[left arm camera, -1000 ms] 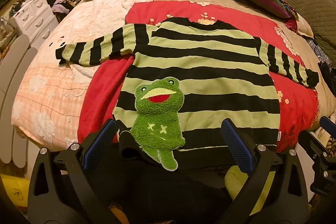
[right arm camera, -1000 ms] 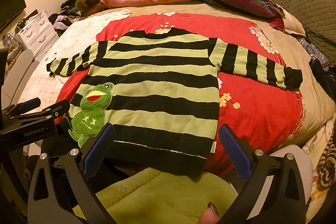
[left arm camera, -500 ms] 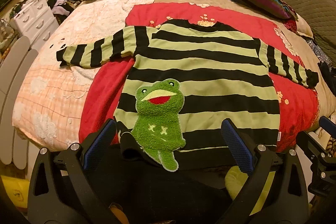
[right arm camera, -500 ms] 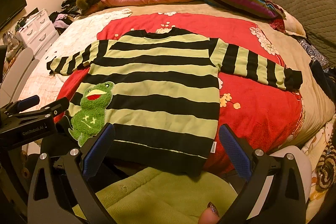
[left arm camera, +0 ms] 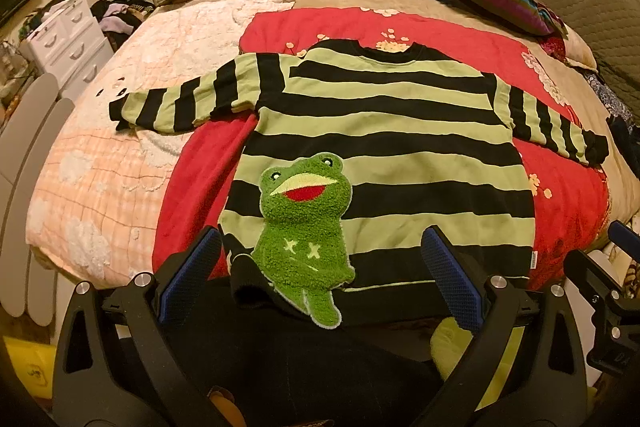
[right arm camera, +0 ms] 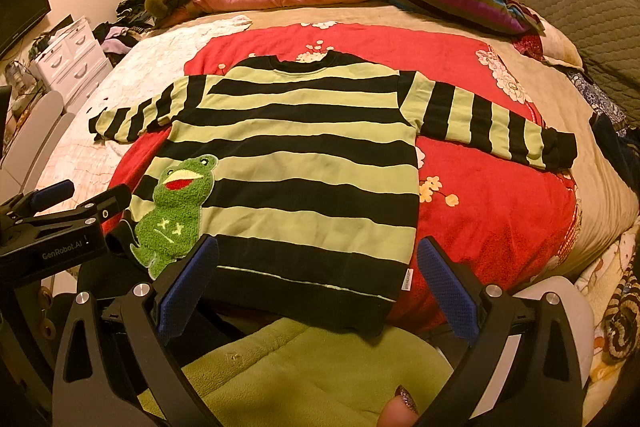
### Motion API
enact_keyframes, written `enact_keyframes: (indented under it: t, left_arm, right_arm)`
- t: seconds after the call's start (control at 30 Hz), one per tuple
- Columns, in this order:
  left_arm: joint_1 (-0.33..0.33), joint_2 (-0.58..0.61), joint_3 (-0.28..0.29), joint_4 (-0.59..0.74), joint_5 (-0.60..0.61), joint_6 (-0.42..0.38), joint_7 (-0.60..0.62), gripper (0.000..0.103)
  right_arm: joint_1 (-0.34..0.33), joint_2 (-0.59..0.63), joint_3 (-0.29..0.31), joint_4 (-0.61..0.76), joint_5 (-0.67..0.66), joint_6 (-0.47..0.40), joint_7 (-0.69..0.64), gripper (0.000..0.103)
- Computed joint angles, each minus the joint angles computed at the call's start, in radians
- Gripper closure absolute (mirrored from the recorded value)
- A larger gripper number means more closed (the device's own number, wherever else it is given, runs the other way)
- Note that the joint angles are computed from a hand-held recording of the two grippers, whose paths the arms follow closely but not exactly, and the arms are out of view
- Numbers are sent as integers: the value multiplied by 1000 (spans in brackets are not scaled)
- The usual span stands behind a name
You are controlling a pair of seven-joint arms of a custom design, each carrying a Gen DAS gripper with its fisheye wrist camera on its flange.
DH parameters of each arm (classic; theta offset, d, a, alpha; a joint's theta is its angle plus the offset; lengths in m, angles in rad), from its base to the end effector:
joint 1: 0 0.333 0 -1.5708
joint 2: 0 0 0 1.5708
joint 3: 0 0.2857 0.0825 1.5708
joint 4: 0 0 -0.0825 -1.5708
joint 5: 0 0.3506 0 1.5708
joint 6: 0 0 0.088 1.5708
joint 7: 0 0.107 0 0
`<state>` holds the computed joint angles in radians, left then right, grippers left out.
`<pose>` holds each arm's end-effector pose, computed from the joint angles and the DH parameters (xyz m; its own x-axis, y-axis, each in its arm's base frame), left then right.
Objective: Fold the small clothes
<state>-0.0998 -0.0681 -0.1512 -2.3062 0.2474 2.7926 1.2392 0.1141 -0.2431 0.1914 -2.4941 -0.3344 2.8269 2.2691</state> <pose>0.5004 -0.1408 0.4252 -0.1222 -0.9921 -0.0281 -0.8337 0.1179 -0.5395 0.4395 0.1578 0.4269 -0.0697 -0.9940 -0.0844 -0.8198 0.1053 -0.5629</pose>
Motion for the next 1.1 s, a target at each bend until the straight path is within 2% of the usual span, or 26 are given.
enact_keyframes:
  t: [0.53,0.8,0.93,1.1]
  left_arm:
    - [4,3,1,4,13,6,-6,9]
    - [4,7,2,6,7,7,-1,9]
    - [10,39,2,48,29,-5,-12,9]
    - [6,75,-5,81,107,-7,-91,9]
  right_arm:
    - [4,8,-3,-5,9,13,-4,4]
    - [17,24,-25,3,60,35,-56,4]
    - [19,41,-33,15,80,52,-81,4]
    - [1,67,-35,31,63,82,-74,4]
